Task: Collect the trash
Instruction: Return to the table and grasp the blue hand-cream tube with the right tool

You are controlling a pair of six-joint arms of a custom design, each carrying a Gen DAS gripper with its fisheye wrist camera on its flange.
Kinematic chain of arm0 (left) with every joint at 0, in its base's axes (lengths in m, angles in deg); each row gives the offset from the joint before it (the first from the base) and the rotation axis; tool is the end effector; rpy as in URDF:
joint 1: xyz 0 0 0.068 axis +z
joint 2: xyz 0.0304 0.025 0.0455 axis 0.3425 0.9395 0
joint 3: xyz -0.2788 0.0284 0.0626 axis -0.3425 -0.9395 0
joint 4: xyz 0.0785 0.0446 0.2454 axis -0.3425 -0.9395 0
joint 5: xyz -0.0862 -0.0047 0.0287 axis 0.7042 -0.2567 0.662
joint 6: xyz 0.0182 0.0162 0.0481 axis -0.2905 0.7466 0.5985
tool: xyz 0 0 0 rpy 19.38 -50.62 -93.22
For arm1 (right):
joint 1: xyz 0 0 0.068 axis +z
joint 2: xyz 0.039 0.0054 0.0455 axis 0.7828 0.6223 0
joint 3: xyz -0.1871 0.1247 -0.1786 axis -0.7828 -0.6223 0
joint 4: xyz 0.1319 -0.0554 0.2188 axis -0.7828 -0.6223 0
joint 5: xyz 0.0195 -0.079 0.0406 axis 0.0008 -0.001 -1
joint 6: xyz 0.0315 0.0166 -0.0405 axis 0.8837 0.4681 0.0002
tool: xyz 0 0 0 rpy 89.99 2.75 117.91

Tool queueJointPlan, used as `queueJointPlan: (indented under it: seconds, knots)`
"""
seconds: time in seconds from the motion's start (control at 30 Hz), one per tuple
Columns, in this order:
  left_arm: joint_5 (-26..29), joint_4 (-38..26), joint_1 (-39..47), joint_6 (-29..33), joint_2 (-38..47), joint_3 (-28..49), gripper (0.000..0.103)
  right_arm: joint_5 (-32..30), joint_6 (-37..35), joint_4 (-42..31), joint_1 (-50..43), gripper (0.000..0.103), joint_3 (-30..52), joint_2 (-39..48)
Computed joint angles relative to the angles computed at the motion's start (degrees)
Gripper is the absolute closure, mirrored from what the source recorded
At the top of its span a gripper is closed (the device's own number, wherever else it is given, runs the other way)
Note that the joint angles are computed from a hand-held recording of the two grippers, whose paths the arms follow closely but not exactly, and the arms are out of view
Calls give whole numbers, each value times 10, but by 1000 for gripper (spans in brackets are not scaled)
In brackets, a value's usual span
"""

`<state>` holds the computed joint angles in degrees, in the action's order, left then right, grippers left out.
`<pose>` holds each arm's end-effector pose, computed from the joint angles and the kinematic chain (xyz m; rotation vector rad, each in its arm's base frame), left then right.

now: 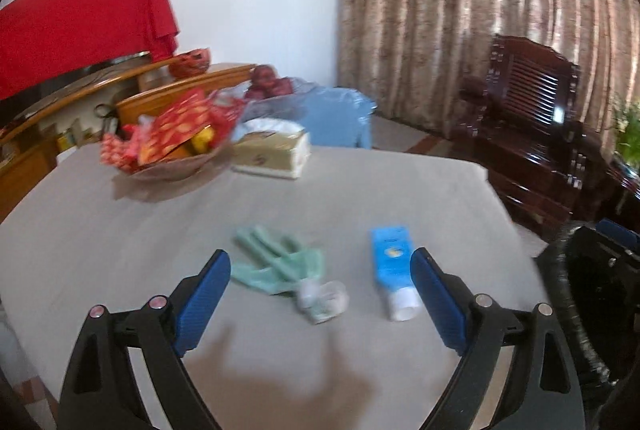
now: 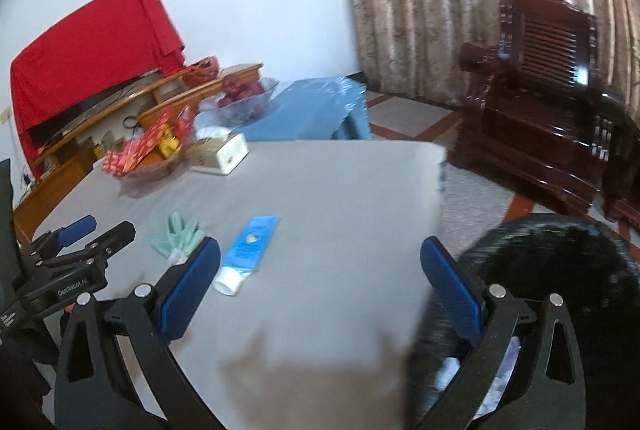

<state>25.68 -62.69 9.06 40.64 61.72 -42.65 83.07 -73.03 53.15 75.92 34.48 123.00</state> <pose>0.2548 -0.0423 0.2014 -0.0712 2.1773 0.0201 0.2725 0.1210 0.2072 -0.1580 2.1970 0.3113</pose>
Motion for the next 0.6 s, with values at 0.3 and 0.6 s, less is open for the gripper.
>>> queueJointPlan:
  seconds: [0.3, 0.6]
  knots:
    - [36, 58, 89, 26, 51, -22, 13, 51, 38, 30, 79, 6, 94, 173]
    - [76, 91, 135, 35, 115, -17, 14, 57, 33, -25, 110, 13, 201, 290]
